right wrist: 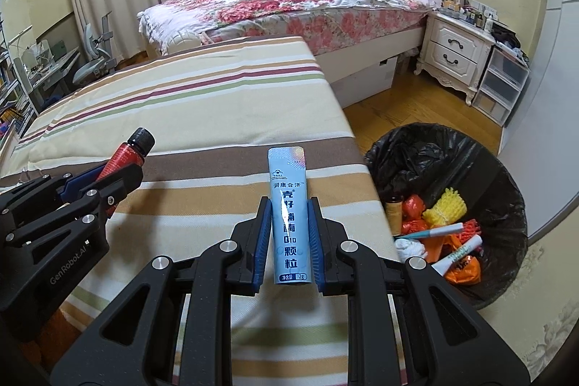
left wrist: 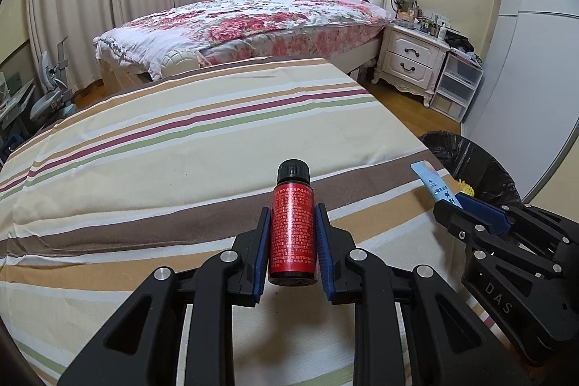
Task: Collect trash
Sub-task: 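Carry the blue tube and red bottle in both grippers over the bin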
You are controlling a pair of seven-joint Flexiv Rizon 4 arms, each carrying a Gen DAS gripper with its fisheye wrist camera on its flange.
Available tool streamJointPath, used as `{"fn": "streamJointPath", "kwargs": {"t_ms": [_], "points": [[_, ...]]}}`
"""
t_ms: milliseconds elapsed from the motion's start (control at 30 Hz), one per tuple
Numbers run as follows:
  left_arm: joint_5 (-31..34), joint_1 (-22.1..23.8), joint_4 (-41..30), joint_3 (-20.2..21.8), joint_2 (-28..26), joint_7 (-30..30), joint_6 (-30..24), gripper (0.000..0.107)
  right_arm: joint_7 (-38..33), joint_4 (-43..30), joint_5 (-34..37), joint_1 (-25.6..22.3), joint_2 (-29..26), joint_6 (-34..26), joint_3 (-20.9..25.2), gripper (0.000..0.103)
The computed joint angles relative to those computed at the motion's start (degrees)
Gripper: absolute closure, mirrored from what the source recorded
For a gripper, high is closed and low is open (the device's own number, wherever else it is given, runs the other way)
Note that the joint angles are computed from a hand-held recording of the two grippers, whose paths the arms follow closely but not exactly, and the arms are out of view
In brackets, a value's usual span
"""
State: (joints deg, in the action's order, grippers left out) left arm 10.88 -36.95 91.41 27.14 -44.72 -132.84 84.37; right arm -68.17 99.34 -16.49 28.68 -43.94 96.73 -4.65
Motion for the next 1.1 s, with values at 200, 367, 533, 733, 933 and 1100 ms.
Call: {"fn": "streamJointPath", "kwargs": {"t_ms": [200,367,533,733,933,1100], "points": [[0.2,-0.6,-2.2,-0.3,-0.8,0.9,0.6,0.082,0.6,3.5,2.5,2.0,1.9,3.2,-4.4,0.083],[-0.1,-0.2,-5.0,-1.8,-1.8,2.8,0.1,0.082,0.9,4.5,5.0,3.0,2.5,4.4,-7.6,0.083],[-0.5,0.5,-9.0,-3.7,-3.6,5.2,-0.4,0.082,1.5,4.9,7.8,5.3,2.2,4.9,-12.4,0.083],[-0.9,1.4,-16.2,-5.9,-6.9,8.3,-2.5,0.082,2.6,4.1,10.2,6.4,1.0,4.7,-16.6,0.083],[-1.3,3.0,-23.4,-8.7,-10.2,11.2,-5.7,0.082,4.1,2.4,11.0,4.9,-0.7,3.8,-17.8,0.083],[-1.2,4.1,-29.8,-10.4,-13.5,12.5,-9.1,0.082,5.3,0.8,10.5,2.8,-1.9,3.5,-16.9,0.083]]}}
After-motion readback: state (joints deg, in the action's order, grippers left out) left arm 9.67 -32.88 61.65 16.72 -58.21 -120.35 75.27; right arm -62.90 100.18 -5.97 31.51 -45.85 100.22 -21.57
